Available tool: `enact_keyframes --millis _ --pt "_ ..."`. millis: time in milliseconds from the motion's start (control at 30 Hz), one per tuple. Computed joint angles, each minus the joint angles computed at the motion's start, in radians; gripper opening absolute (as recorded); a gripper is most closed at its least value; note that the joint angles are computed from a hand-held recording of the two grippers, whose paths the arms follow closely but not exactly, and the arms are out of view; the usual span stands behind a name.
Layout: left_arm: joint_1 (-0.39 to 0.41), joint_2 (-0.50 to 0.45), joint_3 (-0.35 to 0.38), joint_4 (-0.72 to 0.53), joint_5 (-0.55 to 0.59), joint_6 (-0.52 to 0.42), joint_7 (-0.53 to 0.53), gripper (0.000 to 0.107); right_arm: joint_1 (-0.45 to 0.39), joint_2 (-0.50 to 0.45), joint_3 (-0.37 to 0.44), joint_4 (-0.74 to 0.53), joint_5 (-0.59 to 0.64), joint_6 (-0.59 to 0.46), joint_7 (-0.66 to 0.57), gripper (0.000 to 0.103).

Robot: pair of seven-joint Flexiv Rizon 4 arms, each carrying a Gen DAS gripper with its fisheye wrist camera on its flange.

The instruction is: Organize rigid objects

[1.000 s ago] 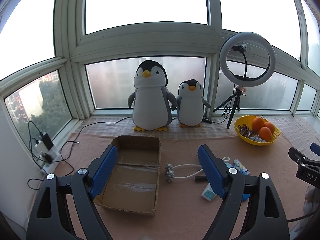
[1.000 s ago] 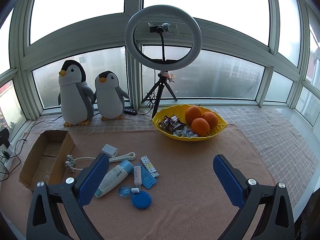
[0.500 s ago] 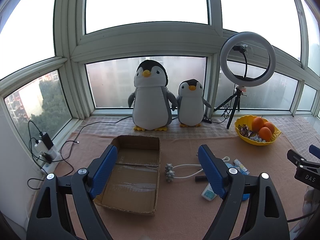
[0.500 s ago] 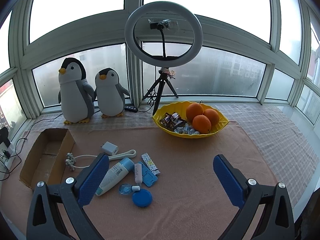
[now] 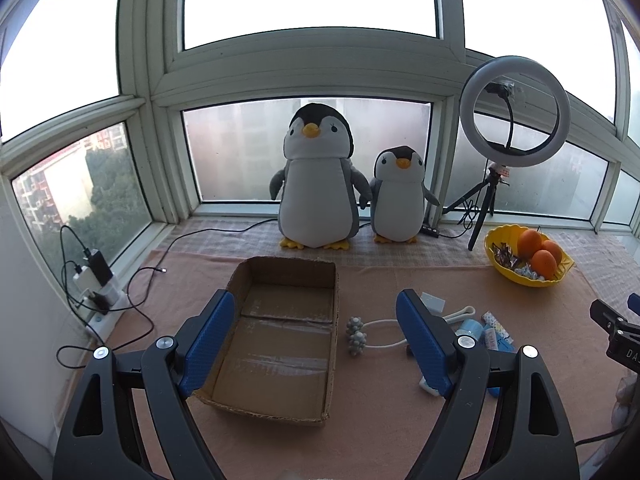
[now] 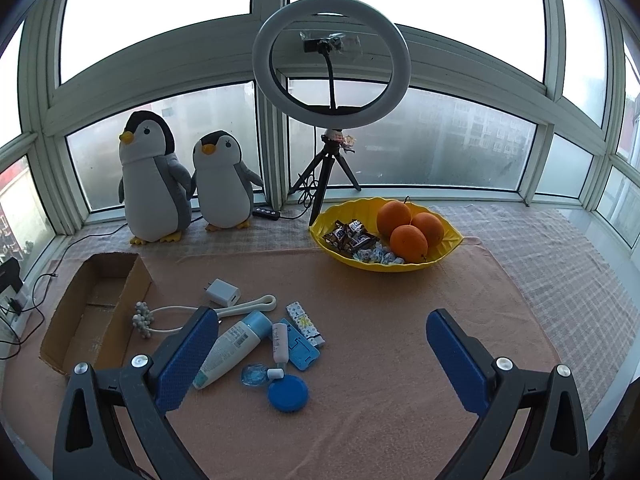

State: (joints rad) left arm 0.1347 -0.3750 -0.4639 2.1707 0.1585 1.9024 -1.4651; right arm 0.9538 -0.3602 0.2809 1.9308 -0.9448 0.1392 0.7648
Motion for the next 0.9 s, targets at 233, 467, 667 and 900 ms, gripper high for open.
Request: enact_keyframes --millis 233,467,667,900 --pt "-0.099 -0.021 0.156 -0.027 -0.07 -0.014 0.024 0.084 -0.001 -0.004 -0.002 -0.001 -0.006 0.003 -0.01 0.103" --pt "-0.163 -0.07 0.273 -0.065 -0.16 -0.053 0.056 0.084 -0.029 0.009 -0.005 0.035 -0.029 0.096 0.019 0.103" --pt "-0.235 -0.139 0.386 -0.127 -0.251 -0.132 0.097 0.083 -0.04 0.026 -0.007 0.074 -0.07 0.145 0.073 0.103" --pt "-0.305 -0.212 0.485 -0.196 -0.309 -0.229 0.111 0.083 -0.035 0.019 -0.002 0.059 -0.04 0.094 0.06 0.103"
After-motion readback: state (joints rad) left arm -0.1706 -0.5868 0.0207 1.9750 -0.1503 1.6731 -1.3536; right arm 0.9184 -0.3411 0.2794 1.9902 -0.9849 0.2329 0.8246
